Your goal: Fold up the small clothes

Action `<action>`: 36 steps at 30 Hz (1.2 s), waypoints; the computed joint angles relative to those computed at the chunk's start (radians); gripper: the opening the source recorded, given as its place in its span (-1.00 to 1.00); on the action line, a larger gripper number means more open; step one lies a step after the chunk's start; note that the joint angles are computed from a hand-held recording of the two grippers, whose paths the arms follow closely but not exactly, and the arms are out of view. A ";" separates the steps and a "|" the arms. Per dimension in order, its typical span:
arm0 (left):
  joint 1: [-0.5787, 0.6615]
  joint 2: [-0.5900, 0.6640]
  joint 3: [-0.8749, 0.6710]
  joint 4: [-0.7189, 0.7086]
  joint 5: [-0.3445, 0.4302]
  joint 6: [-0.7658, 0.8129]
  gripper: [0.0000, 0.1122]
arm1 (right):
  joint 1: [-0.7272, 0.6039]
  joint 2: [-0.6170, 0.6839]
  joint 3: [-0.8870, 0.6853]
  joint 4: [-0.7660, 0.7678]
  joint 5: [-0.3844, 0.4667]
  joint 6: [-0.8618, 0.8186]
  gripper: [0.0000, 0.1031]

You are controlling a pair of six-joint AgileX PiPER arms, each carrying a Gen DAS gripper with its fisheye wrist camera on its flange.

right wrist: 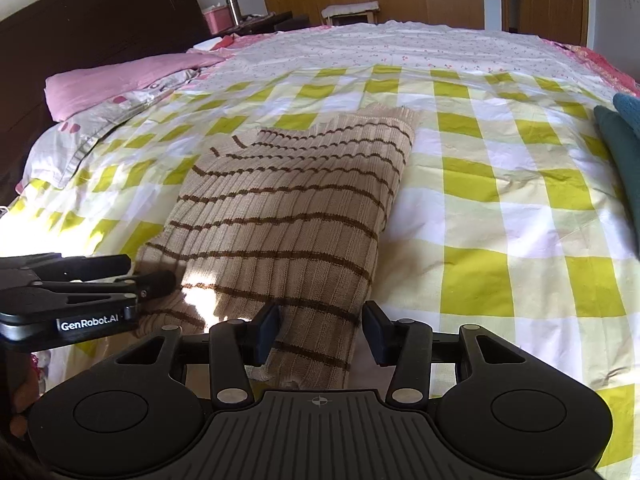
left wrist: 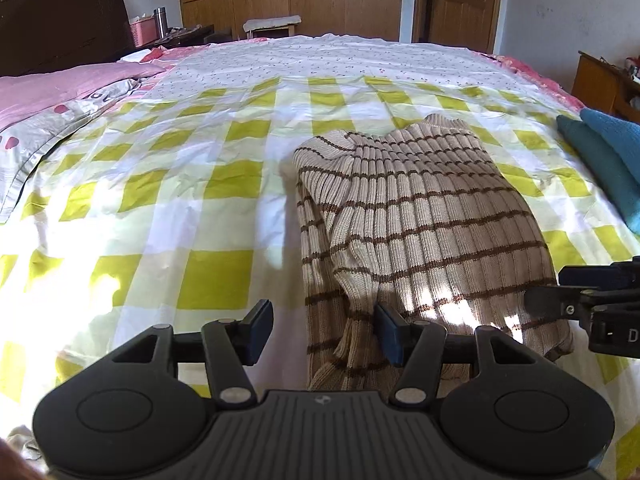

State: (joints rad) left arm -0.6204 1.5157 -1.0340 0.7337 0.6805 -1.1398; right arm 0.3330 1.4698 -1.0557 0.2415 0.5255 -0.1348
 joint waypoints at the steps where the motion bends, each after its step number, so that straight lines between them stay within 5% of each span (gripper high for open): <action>1: -0.007 -0.002 -0.001 0.007 0.007 -0.009 0.10 | 0.010 -0.019 0.007 -0.033 -0.009 0.020 -0.11; 21: -0.195 -0.079 0.043 0.080 0.143 -0.206 0.64 | 0.082 -0.227 0.171 -0.151 -0.065 0.161 0.01; 36: -0.282 -0.066 0.060 0.085 0.185 -0.284 0.72 | 0.076 -0.275 0.260 -0.156 -0.069 0.179 0.03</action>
State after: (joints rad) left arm -0.9023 1.4500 -0.9737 0.8185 0.8654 -1.4240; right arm 0.4087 1.1952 -0.7959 0.0859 0.4565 0.0442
